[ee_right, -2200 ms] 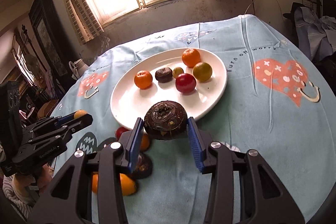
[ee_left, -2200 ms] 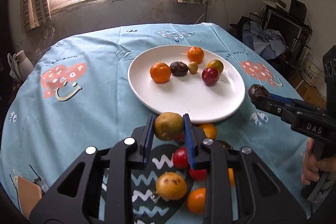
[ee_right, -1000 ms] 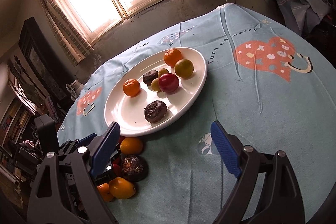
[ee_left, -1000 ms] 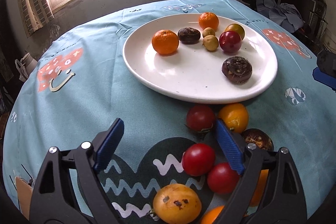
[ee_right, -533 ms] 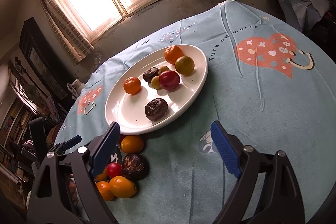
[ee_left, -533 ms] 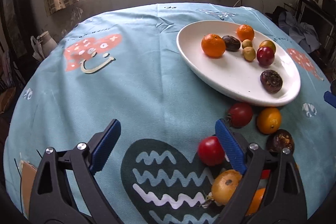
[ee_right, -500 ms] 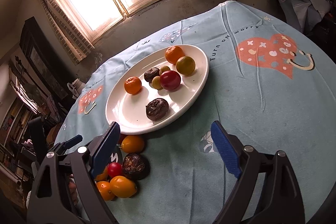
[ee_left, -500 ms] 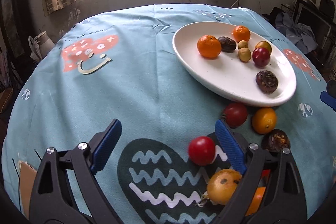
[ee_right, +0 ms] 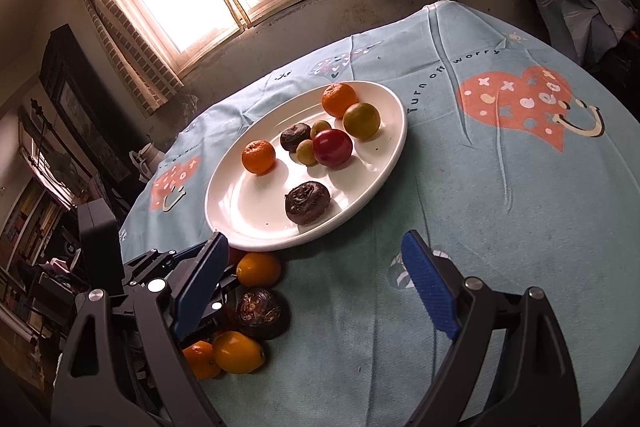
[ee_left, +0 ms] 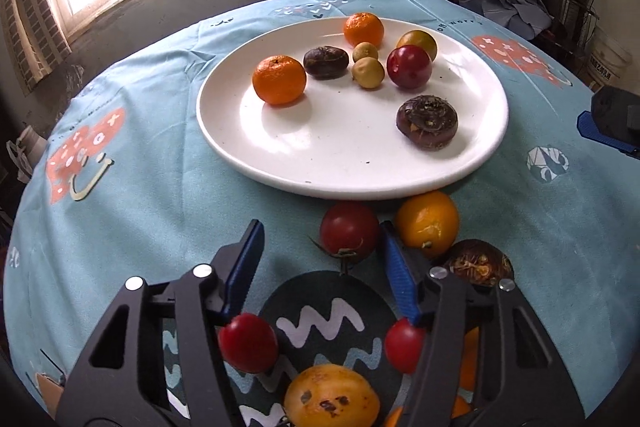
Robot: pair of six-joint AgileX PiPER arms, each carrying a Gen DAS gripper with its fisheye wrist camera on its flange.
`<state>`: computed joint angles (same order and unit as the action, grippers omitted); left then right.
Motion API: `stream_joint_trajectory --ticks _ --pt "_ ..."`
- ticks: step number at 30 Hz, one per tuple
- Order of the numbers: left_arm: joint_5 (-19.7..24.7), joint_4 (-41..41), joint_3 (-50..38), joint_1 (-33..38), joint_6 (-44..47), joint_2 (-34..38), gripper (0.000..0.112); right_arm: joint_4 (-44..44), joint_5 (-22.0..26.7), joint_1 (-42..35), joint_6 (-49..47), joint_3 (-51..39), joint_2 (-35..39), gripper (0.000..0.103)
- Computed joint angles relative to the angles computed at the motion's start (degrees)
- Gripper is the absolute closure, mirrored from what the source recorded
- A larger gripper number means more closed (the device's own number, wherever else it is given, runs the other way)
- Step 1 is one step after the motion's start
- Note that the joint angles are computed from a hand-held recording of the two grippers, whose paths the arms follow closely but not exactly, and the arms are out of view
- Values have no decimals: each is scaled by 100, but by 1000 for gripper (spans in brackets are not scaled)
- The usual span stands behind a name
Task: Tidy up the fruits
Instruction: 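Grasp a red tomato from the cluster with the left tool, then lift the red tomato toward the plate with the left tool while the right grasps an orange fruit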
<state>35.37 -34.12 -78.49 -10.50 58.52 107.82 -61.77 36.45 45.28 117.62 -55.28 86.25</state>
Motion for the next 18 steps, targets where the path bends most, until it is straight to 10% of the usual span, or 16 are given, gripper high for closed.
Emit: stream_joint_trajectory --ticks 1,12,18 --pt "349 -222 -131 81 112 100 84 24 14 13 -47 -29 24 15" --pt "-284 -665 774 387 755 -667 84 925 -743 -170 -1297 -332 383 15" --pt "-10 -956 668 819 617 -781 84 2721 -1600 -555 -2913 -676 905 36"
